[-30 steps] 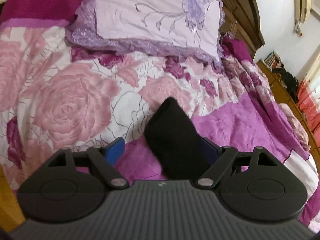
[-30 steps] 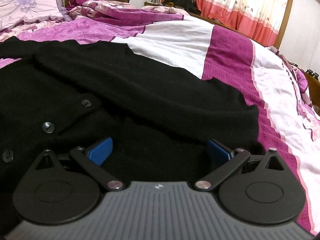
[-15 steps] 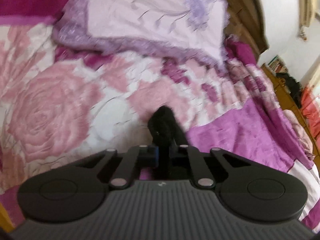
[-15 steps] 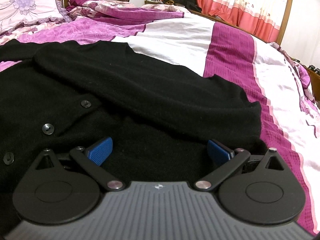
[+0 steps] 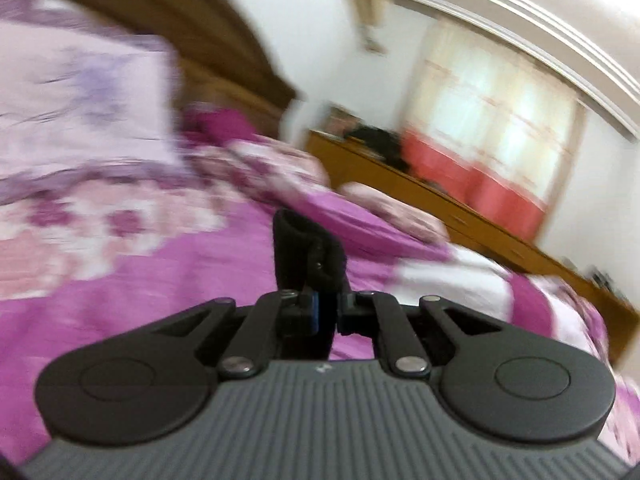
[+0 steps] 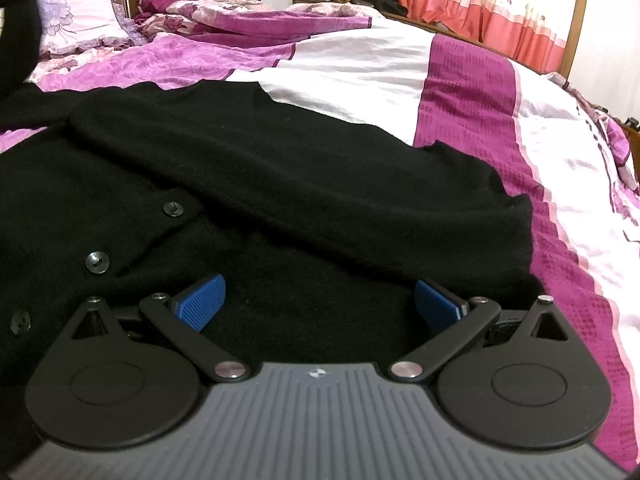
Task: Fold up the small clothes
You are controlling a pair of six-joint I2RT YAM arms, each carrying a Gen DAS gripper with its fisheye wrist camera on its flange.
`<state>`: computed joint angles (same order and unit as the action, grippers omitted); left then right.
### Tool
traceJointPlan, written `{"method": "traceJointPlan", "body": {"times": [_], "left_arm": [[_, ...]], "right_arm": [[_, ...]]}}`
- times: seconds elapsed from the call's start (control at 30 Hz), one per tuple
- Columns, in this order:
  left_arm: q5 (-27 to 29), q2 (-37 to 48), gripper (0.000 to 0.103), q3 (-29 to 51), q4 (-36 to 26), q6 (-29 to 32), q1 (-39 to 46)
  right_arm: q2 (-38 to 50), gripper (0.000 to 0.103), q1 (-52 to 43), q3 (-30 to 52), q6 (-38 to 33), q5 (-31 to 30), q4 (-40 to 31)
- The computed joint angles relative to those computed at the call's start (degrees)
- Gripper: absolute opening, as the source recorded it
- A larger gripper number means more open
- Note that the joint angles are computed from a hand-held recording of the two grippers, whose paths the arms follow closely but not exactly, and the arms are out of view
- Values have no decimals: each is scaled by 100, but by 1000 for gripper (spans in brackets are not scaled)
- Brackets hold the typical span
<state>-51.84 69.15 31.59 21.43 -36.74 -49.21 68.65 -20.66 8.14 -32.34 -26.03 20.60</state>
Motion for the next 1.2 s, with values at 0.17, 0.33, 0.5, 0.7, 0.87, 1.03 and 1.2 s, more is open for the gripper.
{"method": "traceJointPlan", "body": {"times": [0.17, 0.33, 0.5, 0.7, 0.87, 1.03, 1.2], "left_arm": [[710, 1329, 9, 966, 72, 432, -546], [1526, 2583, 10, 2059, -665, 98, -559], [2780, 3600, 11, 2846, -1138, -1013, -260], [4021, 3671, 39, 2521, -131, -2545, 38], [2964, 3126, 46, 2362, -78, -2318, 16], [2417, 2659, 46, 2302, -471, -2128, 101], [2541, 2297, 46, 2041, -725, -2573, 299]], "right_arm": [[92, 103, -22, 131, 26, -69, -170], [49, 103, 73, 107, 48, 31, -142], [23, 103, 80, 97, 58, 41, -147], [-61, 101, -533, 384, 145, -821, -775], [-1815, 101, -1539, 389, 1287, -2376, -1863], [-995, 92, 457, 790, 3456, -1183, -788], [933, 87, 2502, 1970, 4750, 1005, -840]]}}
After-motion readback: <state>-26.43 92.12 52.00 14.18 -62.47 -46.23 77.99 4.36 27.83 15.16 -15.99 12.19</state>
